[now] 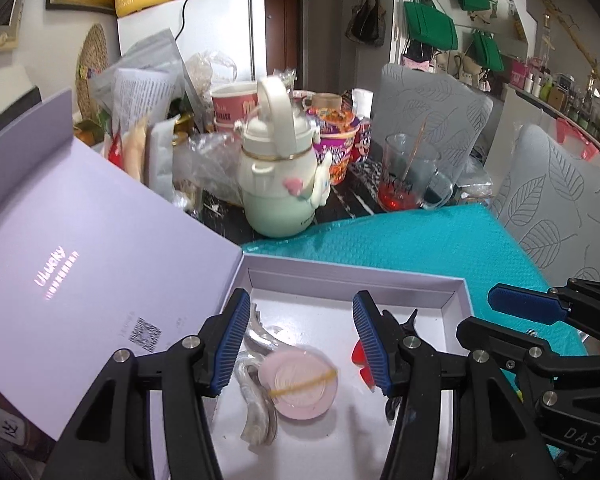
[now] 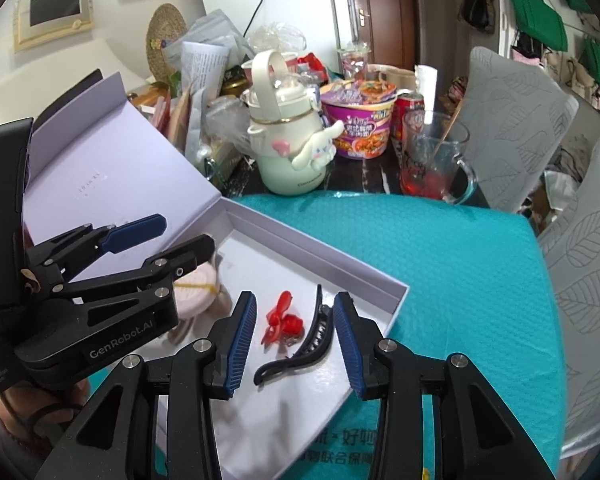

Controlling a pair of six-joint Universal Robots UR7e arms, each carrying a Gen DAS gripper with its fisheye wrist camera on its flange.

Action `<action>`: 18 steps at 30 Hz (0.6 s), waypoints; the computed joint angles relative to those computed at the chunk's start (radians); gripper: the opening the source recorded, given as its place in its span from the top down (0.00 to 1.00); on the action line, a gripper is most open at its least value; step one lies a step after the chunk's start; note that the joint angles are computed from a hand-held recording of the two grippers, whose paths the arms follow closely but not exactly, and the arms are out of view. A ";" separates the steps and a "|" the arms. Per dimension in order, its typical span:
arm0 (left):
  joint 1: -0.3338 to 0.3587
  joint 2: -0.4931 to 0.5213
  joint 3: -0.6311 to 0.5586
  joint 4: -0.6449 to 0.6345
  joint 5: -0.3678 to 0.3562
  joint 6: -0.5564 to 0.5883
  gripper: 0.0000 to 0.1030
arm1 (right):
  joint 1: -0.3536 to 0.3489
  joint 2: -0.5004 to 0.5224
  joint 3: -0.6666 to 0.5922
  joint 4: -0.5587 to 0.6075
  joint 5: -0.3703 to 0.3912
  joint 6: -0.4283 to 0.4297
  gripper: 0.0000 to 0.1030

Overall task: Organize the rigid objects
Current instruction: 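Open both tools to drop the compact and fan into the box, then withdraw both open tools from the box back over the table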

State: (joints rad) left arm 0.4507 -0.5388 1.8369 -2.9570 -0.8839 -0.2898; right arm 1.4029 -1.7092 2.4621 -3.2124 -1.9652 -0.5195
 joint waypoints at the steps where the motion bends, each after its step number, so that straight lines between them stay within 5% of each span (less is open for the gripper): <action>1: -0.008 -0.006 0.003 -0.003 0.005 0.001 0.48 | 0.005 -0.009 0.002 0.001 0.001 -0.002 0.61; 18: -0.149 -0.126 0.096 -0.060 0.065 -0.024 0.48 | 0.181 -0.192 0.067 -0.007 -0.085 -0.036 0.61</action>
State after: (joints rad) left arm 0.3020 -0.6649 1.9326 -3.0172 -0.8186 -0.3136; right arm 1.5837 -1.9013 2.5292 -3.2197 -2.0499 -0.5550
